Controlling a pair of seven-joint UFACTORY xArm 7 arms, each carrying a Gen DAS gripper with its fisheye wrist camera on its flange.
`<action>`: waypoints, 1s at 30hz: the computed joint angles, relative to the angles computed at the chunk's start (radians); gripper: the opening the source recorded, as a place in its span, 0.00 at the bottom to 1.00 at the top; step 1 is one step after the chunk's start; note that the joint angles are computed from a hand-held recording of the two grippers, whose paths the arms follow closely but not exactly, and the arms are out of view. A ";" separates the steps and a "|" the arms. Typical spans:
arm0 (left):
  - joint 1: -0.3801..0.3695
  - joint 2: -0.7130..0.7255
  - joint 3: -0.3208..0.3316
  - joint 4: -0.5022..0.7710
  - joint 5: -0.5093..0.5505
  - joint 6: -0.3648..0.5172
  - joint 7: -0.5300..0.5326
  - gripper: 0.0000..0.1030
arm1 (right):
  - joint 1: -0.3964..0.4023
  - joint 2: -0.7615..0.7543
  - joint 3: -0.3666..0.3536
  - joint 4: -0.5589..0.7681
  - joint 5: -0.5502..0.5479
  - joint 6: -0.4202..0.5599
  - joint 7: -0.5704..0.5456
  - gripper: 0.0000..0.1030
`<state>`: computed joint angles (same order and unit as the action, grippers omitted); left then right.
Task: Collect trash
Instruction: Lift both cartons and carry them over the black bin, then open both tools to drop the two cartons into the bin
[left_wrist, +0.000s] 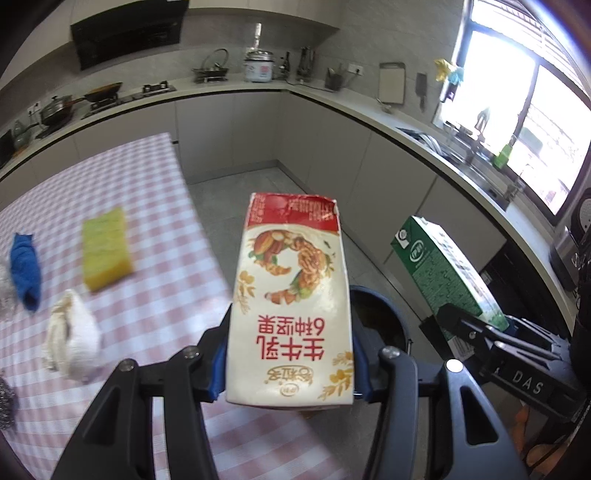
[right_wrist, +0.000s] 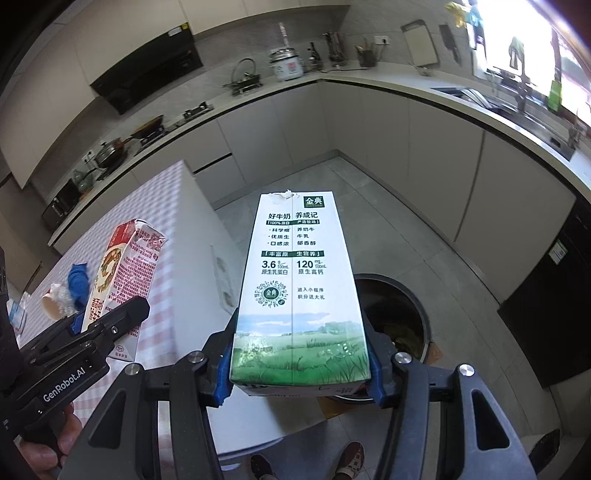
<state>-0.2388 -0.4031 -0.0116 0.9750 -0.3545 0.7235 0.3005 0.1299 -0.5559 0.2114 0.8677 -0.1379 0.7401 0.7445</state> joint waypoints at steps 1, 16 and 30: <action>-0.006 0.012 -0.012 0.005 0.000 0.000 -0.012 0.52 | -0.002 -0.015 -0.016 -0.019 0.002 0.001 -0.011 0.56; -0.074 0.219 -0.156 0.024 0.152 -0.041 -0.305 0.53 | -0.036 0.038 -0.207 -0.254 0.160 -0.109 -0.304 0.56; -0.105 0.388 -0.165 0.086 0.281 -0.032 -0.490 0.75 | -0.067 0.271 -0.242 -0.187 0.323 -0.212 -0.573 0.67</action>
<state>-0.3439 -0.0148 -0.1771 1.0613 -0.0738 0.6911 -0.1898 0.0628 -0.2852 -0.0304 0.6811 0.1848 0.5286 0.1712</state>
